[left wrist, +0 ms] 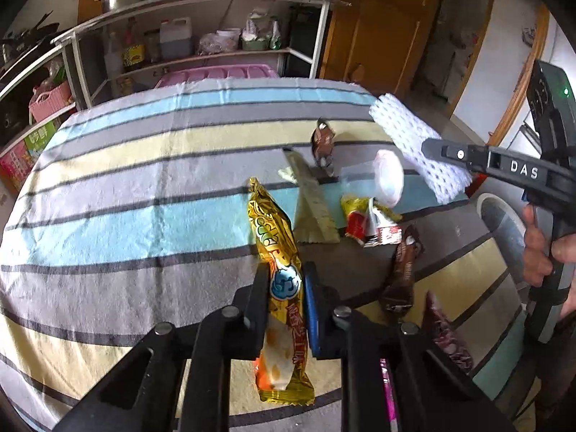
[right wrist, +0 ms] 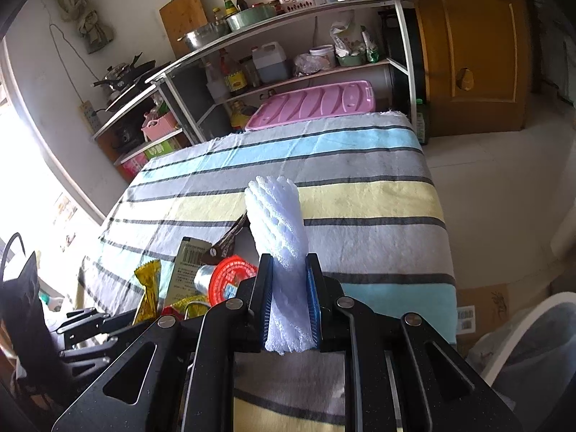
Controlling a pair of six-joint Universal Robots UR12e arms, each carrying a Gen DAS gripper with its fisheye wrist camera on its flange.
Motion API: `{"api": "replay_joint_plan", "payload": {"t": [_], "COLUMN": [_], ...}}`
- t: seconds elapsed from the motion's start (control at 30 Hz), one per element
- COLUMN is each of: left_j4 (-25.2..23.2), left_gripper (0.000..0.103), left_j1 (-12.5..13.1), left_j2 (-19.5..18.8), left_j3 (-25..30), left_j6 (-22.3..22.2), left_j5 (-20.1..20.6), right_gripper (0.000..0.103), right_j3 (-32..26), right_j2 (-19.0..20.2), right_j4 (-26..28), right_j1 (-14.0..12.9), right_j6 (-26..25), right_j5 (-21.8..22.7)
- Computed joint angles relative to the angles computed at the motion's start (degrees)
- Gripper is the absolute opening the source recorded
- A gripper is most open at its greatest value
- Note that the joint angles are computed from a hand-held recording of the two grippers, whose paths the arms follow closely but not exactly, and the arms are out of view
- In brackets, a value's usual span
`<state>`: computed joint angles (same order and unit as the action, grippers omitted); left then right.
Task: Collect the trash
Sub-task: 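Carry the yellow wrapper and foam net over the bin and open both tools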
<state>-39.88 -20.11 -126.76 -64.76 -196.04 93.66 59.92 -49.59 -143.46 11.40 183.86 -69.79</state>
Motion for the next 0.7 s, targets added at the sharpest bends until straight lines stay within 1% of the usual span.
{"api": "replay_joint_plan", "payload": {"t": [0.03, 0.27, 0.33, 0.43, 0.47, 0.53, 0.63, 0.7], "left_j4": [0.4, 3.4, 4.0, 4.0, 3.8, 3.5, 3.2, 2.2], "left_gripper": [0.019, 0.019, 0.019, 0.019, 0.019, 0.019, 0.019, 0.019], "left_j1": [-0.1, -0.9, -1.3, -1.7, -2.0, -2.6, -3.3, -3.7], "left_j2": [0.1, 0.2, -0.1, -0.9, -1.4, -2.3, -3.7, -4.9], "left_j3": [0.0, 1.1, 2.1, 4.1, 5.0, 6.8, 9.3, 11.5], "left_j6": [0.0, 1.6, 2.7, 4.0, 4.8, 6.2, 7.4, 7.9], "left_j5": [0.4, -0.4, -1.2, -4.3, -4.5, -4.6, -6.9, -8.5], "right_gripper": [0.018, 0.018, 0.018, 0.018, 0.018, 0.018, 0.018, 0.018], "right_j3": [0.5, 6.6, 9.0, 13.1, 13.9, 16.4, 19.1, 20.7], "right_j2": [-0.3, -4.1, -5.6, -8.0, -8.6, -10.2, -12.2, -13.4], "right_j4": [-0.5, -5.6, -7.9, -11.2, -11.8, -13.5, -14.9, -15.4], "right_j1": [-0.1, -0.7, -1.1, -1.8, -1.9, -2.5, -3.2, -3.7], "right_j6": [0.2, 1.8, 2.7, 5.2, 5.5, 6.6, 7.6, 8.1], "right_j5": [0.1, -0.5, -0.6, -1.4, -1.7, -3.1, -5.3, -6.8]}}
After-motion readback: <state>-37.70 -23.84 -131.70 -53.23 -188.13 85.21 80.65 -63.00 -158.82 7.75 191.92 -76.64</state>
